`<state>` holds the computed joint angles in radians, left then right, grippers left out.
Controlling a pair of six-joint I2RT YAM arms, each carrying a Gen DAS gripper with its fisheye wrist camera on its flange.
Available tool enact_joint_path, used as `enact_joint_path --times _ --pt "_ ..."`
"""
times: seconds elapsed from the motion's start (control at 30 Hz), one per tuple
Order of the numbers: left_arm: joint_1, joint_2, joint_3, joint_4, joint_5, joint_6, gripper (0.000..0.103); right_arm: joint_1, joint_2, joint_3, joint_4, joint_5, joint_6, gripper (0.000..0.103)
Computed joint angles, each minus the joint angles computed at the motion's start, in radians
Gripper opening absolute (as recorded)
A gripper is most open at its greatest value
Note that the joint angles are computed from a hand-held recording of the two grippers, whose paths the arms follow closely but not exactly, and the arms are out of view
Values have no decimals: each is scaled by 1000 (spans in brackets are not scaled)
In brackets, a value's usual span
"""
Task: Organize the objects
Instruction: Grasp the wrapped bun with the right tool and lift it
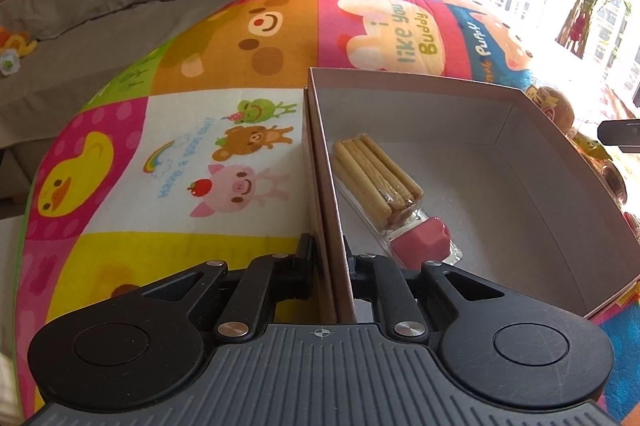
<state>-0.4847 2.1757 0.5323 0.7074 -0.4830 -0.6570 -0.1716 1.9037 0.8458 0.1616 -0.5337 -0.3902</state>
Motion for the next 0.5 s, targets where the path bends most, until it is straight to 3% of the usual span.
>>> enact_joint_path --times 0.27,0.33,0.5 --pt "-1 -12 -2 -12 -3 -9 12 89 135 69 160 108 119 63" --pt "-2 -10 -3 -6 -5 -11 12 109 175 116 155 131 143 67" --pt "-3 5 -10 28 -1 -13 13 137 266 248 58 147 201 66"
